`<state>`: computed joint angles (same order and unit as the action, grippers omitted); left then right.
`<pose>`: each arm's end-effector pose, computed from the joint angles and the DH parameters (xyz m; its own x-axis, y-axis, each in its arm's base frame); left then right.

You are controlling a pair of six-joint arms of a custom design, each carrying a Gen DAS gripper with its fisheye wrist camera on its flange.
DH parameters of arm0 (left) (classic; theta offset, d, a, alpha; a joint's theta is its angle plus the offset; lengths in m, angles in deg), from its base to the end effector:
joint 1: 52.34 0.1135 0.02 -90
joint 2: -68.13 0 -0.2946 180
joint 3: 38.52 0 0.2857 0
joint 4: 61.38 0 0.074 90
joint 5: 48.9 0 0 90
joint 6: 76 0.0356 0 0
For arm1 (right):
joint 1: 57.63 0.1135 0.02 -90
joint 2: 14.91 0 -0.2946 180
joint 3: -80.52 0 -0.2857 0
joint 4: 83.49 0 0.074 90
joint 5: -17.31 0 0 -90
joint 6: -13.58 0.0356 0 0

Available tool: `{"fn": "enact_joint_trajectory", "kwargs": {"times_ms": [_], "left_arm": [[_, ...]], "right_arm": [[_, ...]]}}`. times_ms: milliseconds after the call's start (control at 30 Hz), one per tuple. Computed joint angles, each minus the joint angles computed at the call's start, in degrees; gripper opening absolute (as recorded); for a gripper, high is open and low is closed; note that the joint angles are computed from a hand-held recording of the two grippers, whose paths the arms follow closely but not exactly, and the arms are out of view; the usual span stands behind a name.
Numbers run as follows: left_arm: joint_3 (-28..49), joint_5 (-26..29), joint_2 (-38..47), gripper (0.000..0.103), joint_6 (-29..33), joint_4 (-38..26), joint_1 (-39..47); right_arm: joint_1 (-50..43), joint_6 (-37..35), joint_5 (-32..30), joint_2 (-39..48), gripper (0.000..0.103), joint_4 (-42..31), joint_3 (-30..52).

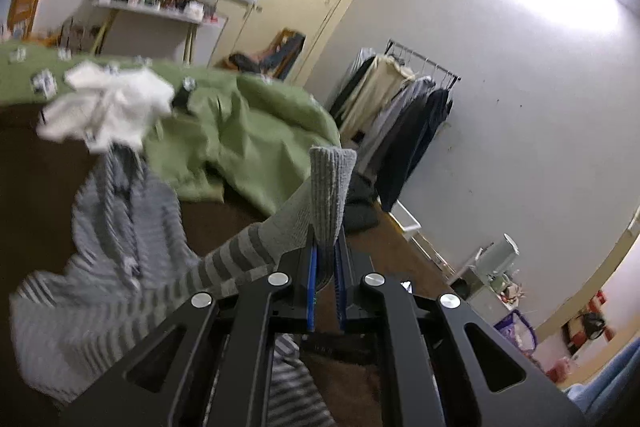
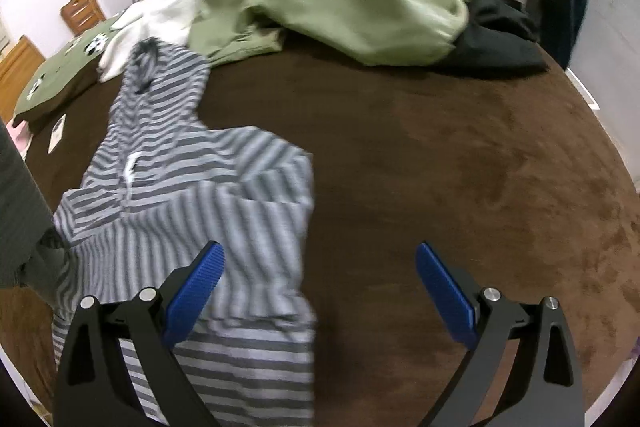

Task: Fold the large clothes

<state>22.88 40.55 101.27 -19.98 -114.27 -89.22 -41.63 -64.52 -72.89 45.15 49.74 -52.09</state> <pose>0.0999 -0.0745 0.3641 -0.6079 -0.2426 -0.7560 0.3055 0.8074 -0.5047 0.1994 0.0573 0.2117 -0.8671 -0.0341 -0.4969 -0.1007 0.9891 0.1078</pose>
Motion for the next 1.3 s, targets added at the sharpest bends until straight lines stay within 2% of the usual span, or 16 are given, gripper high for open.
{"fn": "enact_joint_trajectory", "kwargs": {"times_ms": [67,267,400,533,733,767,800,900,933,1033,1133,1200,1300], "left_arm": [[-2.9,-4.8,0.6,0.010,-2.8,1.9,-5.2],[-14.1,-12.4,6.6,0.010,-9.0,12.7,-13.2],[-21.3,-12.4,12.9,0.010,-12.9,21.4,-14.2],[-24.3,-11.9,21.1,0.010,-14.4,28.7,-15.5],[-24.5,-9.4,27.8,0.012,-16.3,32.3,-16.5],[-24.6,-9.2,27.5,0.014,-16.9,32.0,-16.4],[-24.8,-8.7,26.1,0.022,-17.6,31.4,-16.1],[-23.6,-9.9,21.7,0.065,-17.5,26.1,-16.2],[-23.3,-11.3,20.2,0.074,-17.4,24.1,-16.9],[-21.0,-13.4,14.5,0.084,-14.8,14.3,-16.4],[-19.8,-14.0,9.2,0.090,-11.5,4.8,-13.1],[-19.4,-12.1,5.4,0.091,-6.2,-1.6,-6.7],[-20.0,-8.0,0.9,0.091,3.6,-8.0,6.0]], "right_arm": [[-3.4,-2.5,-1.2,-0.5,0.095,-0.5,-0.4],[-12.2,-9.7,-4.5,0.0,0.095,-0.1,-2.3],[-13.5,-10.8,-5.4,1.7,0.095,2.0,-3.4],[-12.8,-10.6,-5.9,3.8,0.095,4.4,-4.9],[-12.4,-11.4,-6.0,5.4,0.095,5.8,-6.0],[-12.8,-11.9,-6.0,5.6,0.095,5.7,-6.1],[-13.4,-12.4,-6.0,5.6,0.095,5.5,-6.2],[-15.8,-13.6,-6.8,5.0,0.095,4.1,-6.0],[-16.7,-13.8,-7.4,4.8,0.095,3.6,-5.8],[-20.8,-13.9,-12.0,3.4,0.095,1.0,-4.9],[-24.5,-14.9,-20.1,3.2,0.095,-0.7,-4.1],[-25.3,-15.4,-26.1,5.1,0.095,-0.4,-3.9],[-21.6,-14.1,-28.9,8.2,0.091,3.3,-4.4]]}}
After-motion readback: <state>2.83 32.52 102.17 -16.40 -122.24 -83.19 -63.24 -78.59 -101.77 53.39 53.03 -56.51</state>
